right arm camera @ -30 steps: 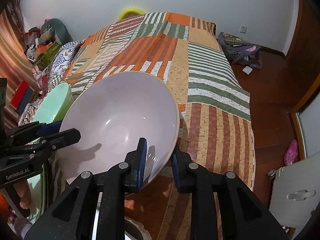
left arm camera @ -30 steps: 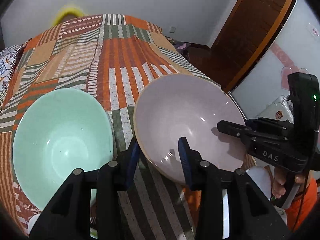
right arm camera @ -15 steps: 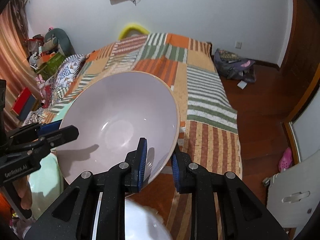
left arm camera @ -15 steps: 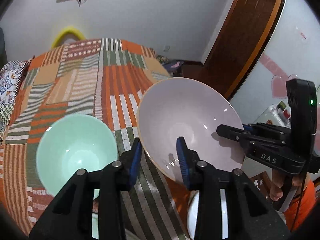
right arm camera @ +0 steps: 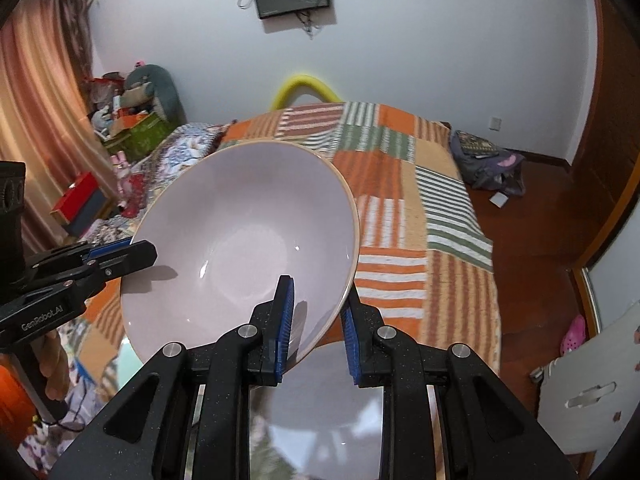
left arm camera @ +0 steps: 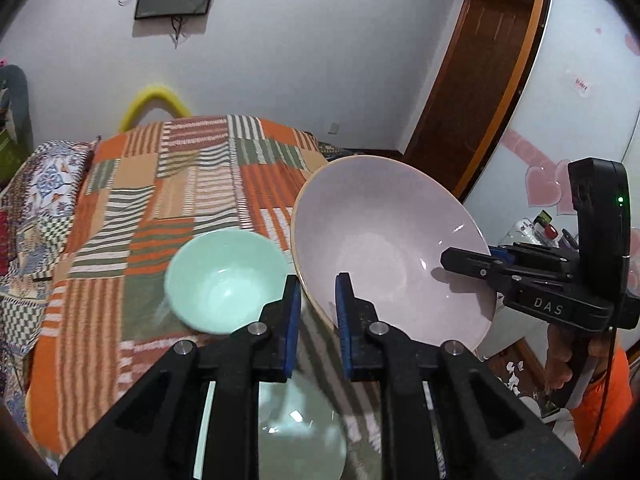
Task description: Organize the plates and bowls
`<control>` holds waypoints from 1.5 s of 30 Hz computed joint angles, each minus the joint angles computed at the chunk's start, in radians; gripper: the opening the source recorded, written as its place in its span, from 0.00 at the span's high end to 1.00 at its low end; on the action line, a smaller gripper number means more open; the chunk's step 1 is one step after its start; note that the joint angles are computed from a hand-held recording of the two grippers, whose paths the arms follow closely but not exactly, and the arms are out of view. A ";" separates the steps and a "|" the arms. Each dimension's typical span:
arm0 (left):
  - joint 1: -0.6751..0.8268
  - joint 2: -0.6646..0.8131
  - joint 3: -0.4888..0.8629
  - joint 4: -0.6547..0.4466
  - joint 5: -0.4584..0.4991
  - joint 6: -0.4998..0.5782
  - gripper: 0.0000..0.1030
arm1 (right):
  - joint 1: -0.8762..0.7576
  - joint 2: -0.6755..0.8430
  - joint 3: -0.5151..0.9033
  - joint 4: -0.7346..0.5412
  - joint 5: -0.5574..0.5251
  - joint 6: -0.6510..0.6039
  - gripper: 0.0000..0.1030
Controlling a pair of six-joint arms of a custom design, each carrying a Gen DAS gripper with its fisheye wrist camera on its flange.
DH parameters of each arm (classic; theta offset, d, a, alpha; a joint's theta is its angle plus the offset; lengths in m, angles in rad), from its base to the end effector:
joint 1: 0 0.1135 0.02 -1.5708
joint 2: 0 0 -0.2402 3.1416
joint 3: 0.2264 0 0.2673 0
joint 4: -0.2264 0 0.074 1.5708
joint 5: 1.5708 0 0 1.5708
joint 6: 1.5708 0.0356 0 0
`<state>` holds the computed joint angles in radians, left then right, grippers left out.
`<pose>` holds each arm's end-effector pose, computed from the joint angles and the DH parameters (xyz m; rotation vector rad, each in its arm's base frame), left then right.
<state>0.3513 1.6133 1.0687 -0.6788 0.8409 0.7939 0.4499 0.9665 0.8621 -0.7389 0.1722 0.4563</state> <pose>0.3071 0.0843 0.1780 0.6894 2.2317 -0.6537 0.2020 0.0908 0.2622 0.0868 2.4071 0.2144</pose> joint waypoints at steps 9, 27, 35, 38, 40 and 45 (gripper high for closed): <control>0.291 0.128 0.198 -0.289 0.085 0.300 0.86 | 0.237 0.136 0.068 0.078 0.085 0.138 0.80; 0.496 0.583 0.605 -0.221 -0.092 0.332 0.86 | 0.374 0.766 0.360 0.381 -0.058 0.171 0.80; 0.474 0.821 0.805 -0.179 -0.207 0.289 0.86 | 0.395 1.011 0.593 0.295 -0.081 0.144 0.80; 0.466 0.926 0.908 -0.203 -0.248 0.276 0.86 | 0.412 1.085 0.675 0.240 -0.075 0.133 0.80; 0.461 0.977 0.960 -0.219 -0.266 0.262 0.86 | 0.412 1.134 0.727 0.205 -0.078 0.120 0.80; 0.463 1.016 0.987 -0.210 -0.244 0.262 0.86 | 0.410 1.183 0.771 0.173 -0.073 0.099 0.80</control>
